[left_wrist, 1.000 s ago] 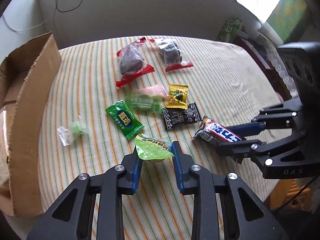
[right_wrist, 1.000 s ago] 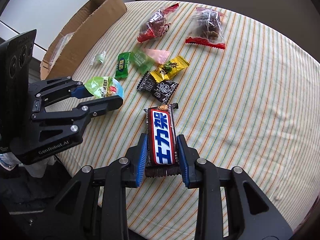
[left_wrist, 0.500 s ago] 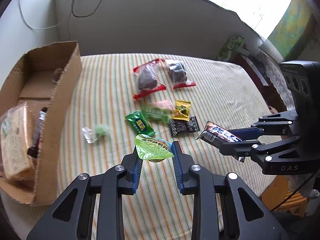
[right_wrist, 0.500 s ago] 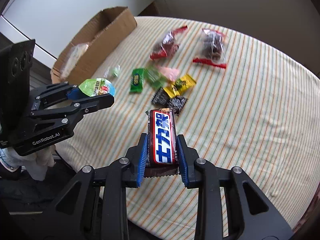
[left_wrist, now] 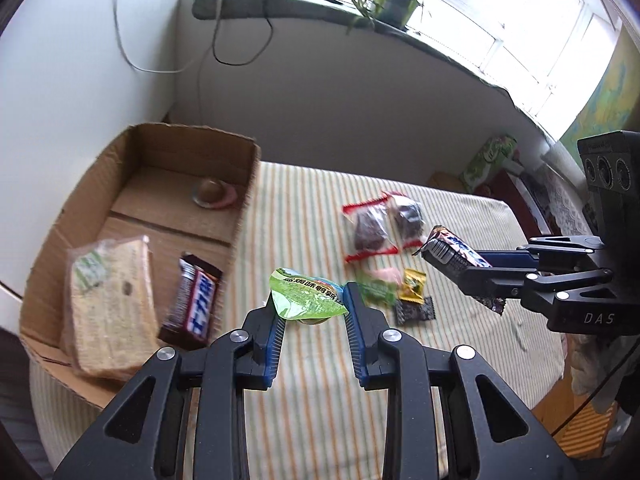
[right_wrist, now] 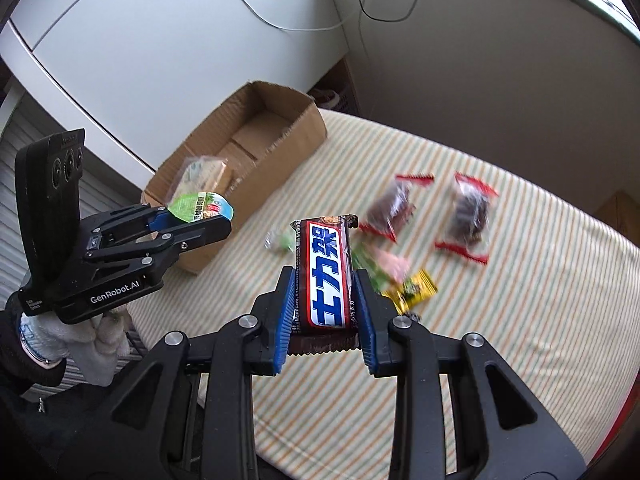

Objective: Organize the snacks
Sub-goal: 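Carry the chocolate bar and green egg toy with both tools over the cardboard box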

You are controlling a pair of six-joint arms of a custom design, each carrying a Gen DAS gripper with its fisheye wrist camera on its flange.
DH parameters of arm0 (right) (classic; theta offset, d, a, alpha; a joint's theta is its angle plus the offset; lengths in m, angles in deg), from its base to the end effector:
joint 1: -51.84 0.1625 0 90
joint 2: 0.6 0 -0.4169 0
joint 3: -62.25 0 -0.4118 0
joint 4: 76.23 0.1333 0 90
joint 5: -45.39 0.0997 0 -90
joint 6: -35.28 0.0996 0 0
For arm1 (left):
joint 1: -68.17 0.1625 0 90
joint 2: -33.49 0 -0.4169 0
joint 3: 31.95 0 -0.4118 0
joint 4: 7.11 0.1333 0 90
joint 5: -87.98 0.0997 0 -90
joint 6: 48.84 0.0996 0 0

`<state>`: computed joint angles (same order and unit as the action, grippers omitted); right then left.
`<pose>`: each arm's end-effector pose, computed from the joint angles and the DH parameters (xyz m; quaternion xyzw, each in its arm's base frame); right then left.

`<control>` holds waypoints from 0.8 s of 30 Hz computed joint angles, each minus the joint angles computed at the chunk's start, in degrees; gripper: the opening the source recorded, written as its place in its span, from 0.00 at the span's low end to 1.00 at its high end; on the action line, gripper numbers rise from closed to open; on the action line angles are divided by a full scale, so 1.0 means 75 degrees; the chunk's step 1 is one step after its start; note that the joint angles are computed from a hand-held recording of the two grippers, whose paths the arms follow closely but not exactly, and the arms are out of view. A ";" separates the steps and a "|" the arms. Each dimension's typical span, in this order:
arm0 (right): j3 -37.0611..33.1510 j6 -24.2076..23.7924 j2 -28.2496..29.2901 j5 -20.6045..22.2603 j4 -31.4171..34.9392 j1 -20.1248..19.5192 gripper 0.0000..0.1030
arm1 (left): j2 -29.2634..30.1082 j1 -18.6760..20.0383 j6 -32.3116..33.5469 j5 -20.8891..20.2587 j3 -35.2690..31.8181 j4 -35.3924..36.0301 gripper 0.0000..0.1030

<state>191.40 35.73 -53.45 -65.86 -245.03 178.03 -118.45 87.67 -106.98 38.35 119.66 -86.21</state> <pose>0.3459 -0.3082 0.0063 0.2977 -0.9364 0.0783 0.1683 -0.0546 -0.2292 0.2681 0.1322 0.9257 -0.2722 0.2268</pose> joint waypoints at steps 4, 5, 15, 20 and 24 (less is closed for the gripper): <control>-0.0463 -0.0101 0.0321 0.0073 0.0048 0.0140 0.29 | -0.0111 0.0253 0.0075 0.0305 -0.0196 0.0125 0.26; -0.0625 -0.0147 0.0441 0.0101 0.0083 0.0172 0.29 | -0.0085 0.0352 0.0142 0.0413 -0.0255 0.0113 0.26; -0.1996 -0.0384 0.1558 0.0287 0.0399 0.0325 0.29 | 0.0539 0.1903 0.1748 0.1129 -0.0596 -0.1415 0.26; -0.2579 -0.0456 0.2088 0.0257 0.0602 0.0338 0.29 | 0.0948 0.2593 0.2497 0.1296 -0.0622 -0.2414 0.26; -0.3003 -0.0422 0.2493 0.0240 0.0789 0.0333 0.29 | 0.1300 0.3103 0.2994 0.1241 -0.0595 -0.3239 0.26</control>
<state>168.88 32.57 -34.75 -64.06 -239.11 180.53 -108.70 110.94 -84.53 47.66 115.19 -110.51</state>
